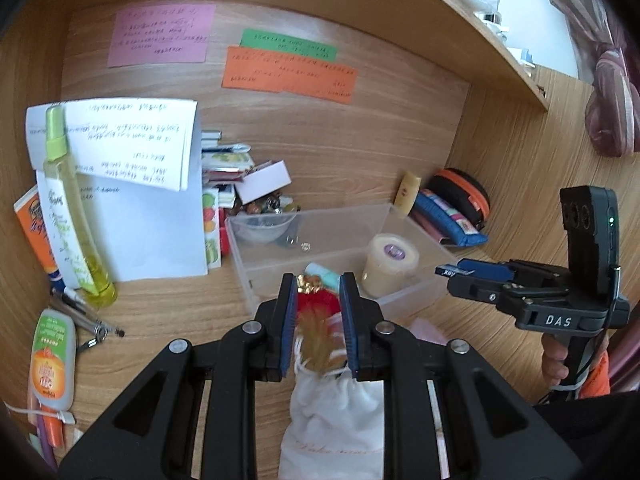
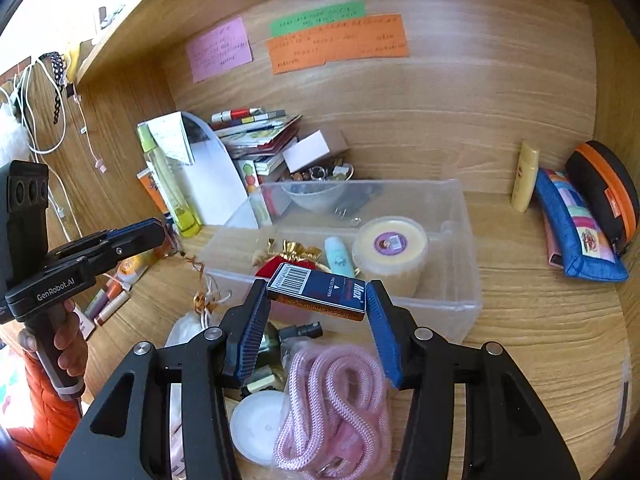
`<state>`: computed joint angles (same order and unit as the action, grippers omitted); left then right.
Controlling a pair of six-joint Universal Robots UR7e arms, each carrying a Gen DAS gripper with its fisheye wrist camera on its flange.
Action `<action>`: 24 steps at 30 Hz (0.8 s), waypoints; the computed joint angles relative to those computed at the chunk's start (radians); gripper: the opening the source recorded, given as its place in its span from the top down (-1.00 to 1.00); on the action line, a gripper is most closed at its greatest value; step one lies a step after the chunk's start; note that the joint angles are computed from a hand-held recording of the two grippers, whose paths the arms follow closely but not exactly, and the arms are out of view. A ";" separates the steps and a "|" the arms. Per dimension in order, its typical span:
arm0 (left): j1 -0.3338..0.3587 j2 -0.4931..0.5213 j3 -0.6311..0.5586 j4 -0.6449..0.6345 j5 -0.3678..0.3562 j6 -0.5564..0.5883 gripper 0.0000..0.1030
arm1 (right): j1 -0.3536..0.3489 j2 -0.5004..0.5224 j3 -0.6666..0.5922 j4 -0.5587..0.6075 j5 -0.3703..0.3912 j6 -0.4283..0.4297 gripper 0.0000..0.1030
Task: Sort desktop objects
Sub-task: 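Carry the Max card box into the clear box with the right tool and release it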
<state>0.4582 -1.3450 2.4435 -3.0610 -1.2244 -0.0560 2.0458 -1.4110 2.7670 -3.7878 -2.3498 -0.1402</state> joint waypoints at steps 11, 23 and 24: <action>0.032 0.036 -0.036 0.041 0.008 0.015 0.60 | -0.042 -0.005 -0.019 0.006 0.053 -0.040 0.12; 0.126 -0.015 0.003 0.233 0.171 -0.039 0.60 | -0.090 0.011 -0.047 0.023 0.093 -0.070 0.11; 0.133 -0.009 0.001 0.237 0.174 -0.039 0.60 | -0.094 0.014 -0.050 0.026 0.094 -0.070 0.11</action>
